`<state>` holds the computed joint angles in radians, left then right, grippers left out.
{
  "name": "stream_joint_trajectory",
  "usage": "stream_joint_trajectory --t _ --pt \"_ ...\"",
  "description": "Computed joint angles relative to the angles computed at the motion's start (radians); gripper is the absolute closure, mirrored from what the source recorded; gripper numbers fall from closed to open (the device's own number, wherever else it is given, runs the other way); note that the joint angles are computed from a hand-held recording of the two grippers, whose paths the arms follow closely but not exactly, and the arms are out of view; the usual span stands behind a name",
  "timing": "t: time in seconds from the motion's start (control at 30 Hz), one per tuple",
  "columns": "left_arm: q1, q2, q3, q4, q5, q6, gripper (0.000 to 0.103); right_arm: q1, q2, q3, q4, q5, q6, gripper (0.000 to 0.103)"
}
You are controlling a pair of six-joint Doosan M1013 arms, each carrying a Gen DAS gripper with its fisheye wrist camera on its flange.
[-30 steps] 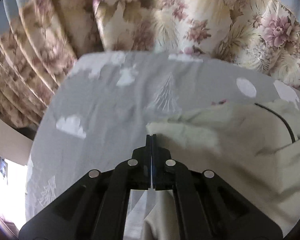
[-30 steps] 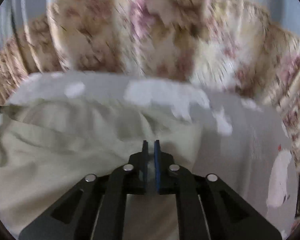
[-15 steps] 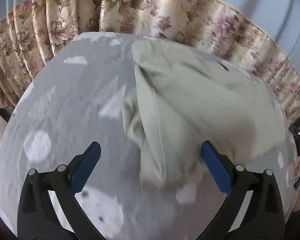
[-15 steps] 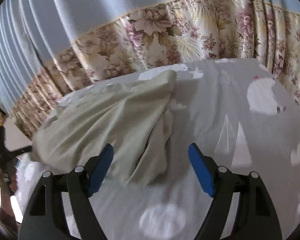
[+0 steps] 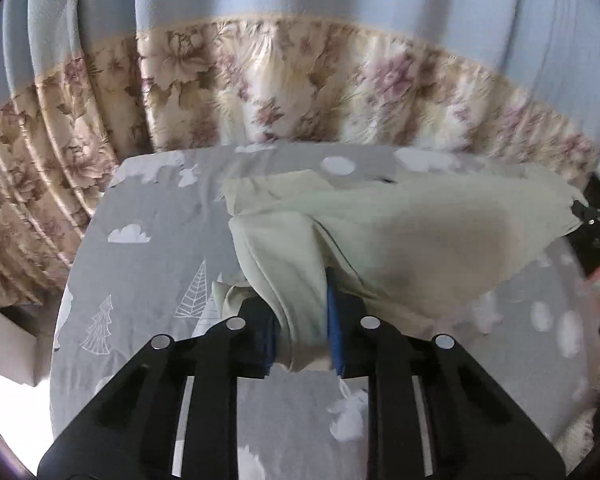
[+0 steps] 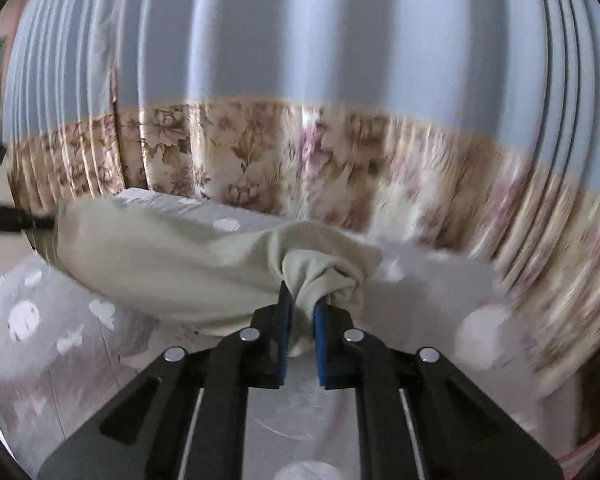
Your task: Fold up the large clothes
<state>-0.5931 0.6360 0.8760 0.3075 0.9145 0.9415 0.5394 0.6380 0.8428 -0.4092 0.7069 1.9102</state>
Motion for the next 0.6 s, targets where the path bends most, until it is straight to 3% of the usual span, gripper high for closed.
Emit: stream_joint_trajectory --t 0.07,0.2,0.23,0.27,0.33,0.43,0.5,0.6 --pt "0.012 -0.027 0.056 -0.108 -0.023 0.099 0.081 -0.002 -0.010 0.012 0.029 0.063 -0.034 0.093" --pt "0.019 -0.010 0.137 -0.281 0.053 0.185 0.079 -0.035 0.000 0.070 0.265 0.259 -0.134 0.090" --pt "0.019 -0.016 0.163 -0.292 0.037 0.182 0.076 -0.038 -0.006 0.099 0.282 0.262 -0.132 0.088" --pt "0.011 -0.036 0.204 -0.265 -0.007 0.162 0.073 -0.044 -0.021 0.131 0.301 0.242 -0.118 0.087" --pt "-0.008 -0.055 0.217 -0.159 -0.006 0.094 0.060 -0.059 -0.054 0.165 0.326 0.185 -0.061 0.080" --pt "-0.054 -0.078 0.215 0.165 0.067 -0.132 0.012 -0.065 -0.093 0.202 0.270 0.079 0.011 0.061" --pt "-0.060 -0.086 0.209 0.241 0.081 -0.202 0.010 -0.063 -0.098 0.204 0.221 0.029 0.045 0.057" --pt "-0.052 -0.063 0.155 0.214 0.092 -0.239 0.010 -0.060 -0.063 0.159 0.268 0.009 0.001 0.055"
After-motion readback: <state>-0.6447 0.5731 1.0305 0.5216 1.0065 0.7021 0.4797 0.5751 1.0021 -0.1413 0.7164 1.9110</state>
